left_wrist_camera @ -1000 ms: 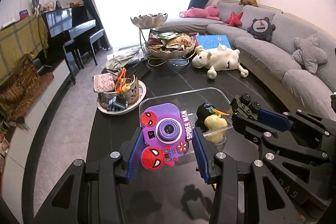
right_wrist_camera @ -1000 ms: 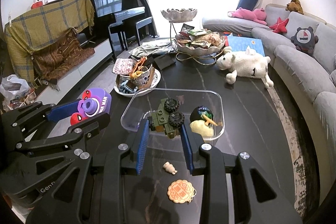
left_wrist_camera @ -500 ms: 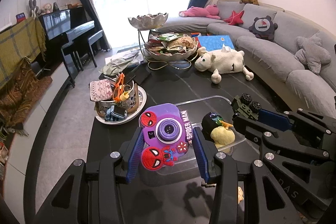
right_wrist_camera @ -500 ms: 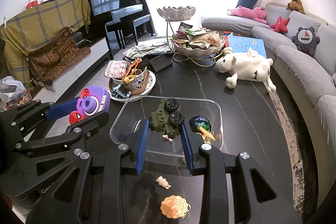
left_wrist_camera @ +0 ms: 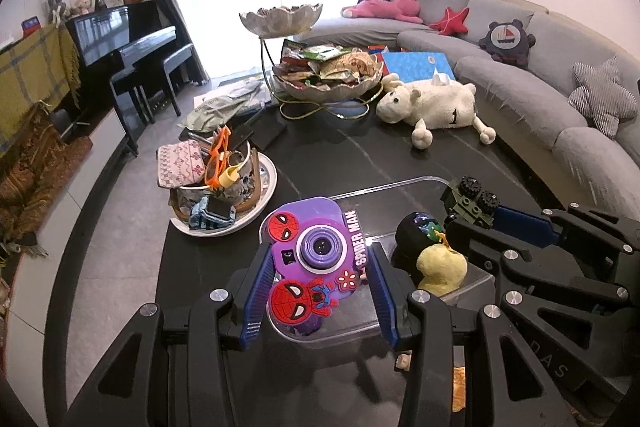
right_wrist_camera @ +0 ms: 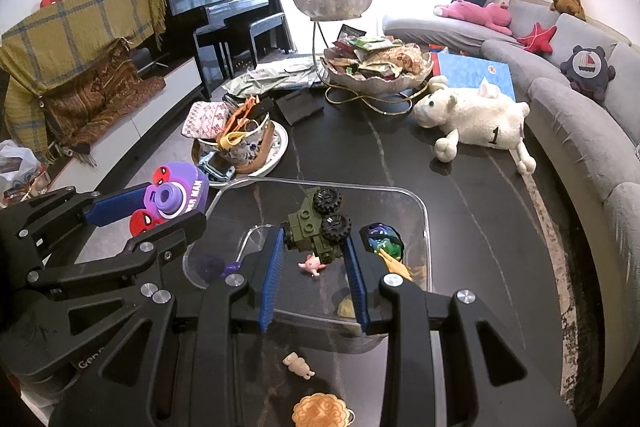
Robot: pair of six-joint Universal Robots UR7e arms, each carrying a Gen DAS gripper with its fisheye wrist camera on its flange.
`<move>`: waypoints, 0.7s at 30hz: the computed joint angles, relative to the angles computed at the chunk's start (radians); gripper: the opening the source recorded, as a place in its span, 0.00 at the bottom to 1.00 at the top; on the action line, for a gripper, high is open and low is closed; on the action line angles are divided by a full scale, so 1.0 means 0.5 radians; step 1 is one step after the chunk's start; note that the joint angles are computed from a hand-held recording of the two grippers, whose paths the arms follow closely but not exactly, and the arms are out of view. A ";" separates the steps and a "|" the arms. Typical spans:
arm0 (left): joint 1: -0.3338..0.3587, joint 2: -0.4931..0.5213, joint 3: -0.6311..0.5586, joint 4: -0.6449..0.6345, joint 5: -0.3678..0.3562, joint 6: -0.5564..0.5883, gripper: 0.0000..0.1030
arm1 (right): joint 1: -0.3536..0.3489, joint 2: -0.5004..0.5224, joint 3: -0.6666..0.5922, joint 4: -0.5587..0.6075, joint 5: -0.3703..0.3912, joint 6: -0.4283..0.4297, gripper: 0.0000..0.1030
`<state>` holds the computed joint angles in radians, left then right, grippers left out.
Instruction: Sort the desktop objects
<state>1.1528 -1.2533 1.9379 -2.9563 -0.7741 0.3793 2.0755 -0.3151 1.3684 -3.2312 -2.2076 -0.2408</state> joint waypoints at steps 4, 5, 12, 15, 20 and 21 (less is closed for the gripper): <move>0.041 0.059 -0.062 0.034 -0.024 -0.003 0.40 | -0.027 0.024 -0.049 0.052 0.006 0.002 0.27; 0.049 0.070 -0.071 0.039 -0.029 -0.003 0.40 | -0.035 0.031 -0.061 0.067 0.007 0.001 0.27; 0.107 0.167 -0.151 0.070 -0.051 0.010 0.40 | -0.082 0.077 -0.130 0.146 0.009 -0.005 0.27; 0.127 0.205 -0.185 0.097 -0.053 -0.003 0.40 | -0.105 0.097 -0.161 0.187 0.015 -0.002 0.27; 0.166 0.269 -0.243 0.157 -0.070 -0.029 0.40 | -0.140 0.127 -0.208 0.253 0.010 -0.002 0.27; 0.174 0.286 -0.254 0.163 -0.067 -0.032 0.40 | -0.146 0.134 -0.218 0.266 0.006 -0.003 0.27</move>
<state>1.2397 -1.1104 1.8109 -2.8749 -0.8077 0.3634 2.0023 -0.2483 1.2592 -3.0982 -2.2046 -0.2423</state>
